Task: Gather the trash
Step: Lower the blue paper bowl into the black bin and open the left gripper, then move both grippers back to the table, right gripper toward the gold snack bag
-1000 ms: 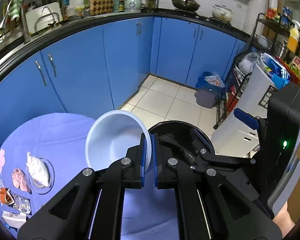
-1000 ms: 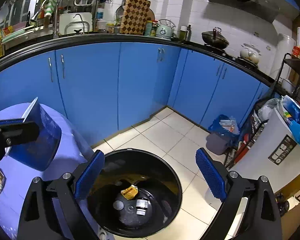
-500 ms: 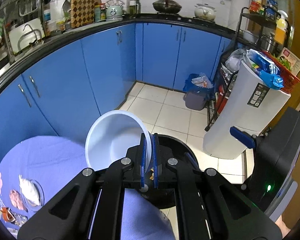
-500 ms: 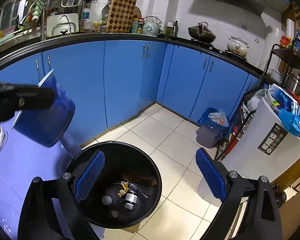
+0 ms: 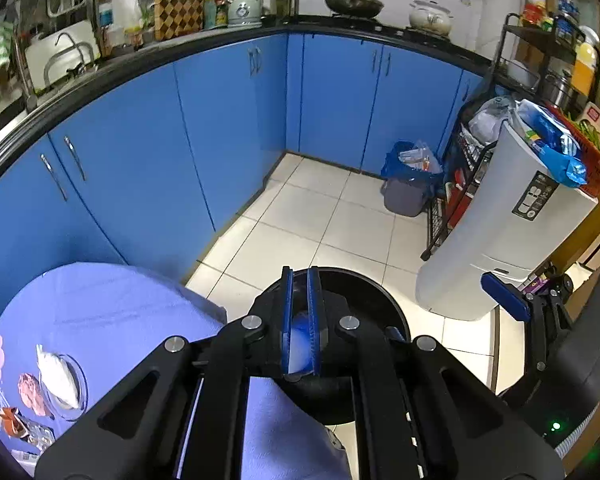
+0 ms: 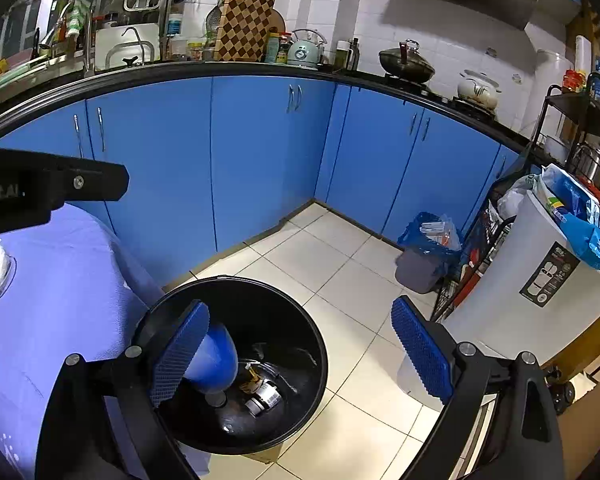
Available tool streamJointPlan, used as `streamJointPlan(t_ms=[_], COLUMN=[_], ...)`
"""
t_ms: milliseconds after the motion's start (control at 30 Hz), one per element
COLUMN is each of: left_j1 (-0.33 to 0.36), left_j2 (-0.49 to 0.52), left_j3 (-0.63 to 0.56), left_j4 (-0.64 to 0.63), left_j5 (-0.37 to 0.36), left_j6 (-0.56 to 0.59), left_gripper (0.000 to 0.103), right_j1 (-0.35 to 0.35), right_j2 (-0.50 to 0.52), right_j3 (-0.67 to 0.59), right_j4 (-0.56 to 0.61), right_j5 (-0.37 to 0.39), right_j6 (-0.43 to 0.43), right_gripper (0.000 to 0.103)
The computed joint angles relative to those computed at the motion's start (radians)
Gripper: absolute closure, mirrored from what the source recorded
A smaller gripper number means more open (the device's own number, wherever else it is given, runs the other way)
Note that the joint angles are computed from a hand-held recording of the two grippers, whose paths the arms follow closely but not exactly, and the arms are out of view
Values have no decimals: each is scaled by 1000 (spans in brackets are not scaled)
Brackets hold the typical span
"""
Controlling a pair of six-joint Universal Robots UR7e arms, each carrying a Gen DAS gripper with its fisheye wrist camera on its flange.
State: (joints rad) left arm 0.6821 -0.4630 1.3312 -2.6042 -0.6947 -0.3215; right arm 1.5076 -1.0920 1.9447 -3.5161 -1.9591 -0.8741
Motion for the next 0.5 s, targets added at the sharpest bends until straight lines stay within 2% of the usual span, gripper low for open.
streamJointPlan(t_ms=[300,500], left_j1=[13,12], left_j2=[-55,-145], left_j3=[68,200], left_j4=[25,51], left_j5=[5,59], left_j6=[-80,-186], left_gripper=[94,94], right_j1=[7,32], right_j2=[-7,-19], right_j3=[10,48], right_j4=[23,55], right_j5=[10,47], right_j6=[11,19], right_gripper=[13,13])
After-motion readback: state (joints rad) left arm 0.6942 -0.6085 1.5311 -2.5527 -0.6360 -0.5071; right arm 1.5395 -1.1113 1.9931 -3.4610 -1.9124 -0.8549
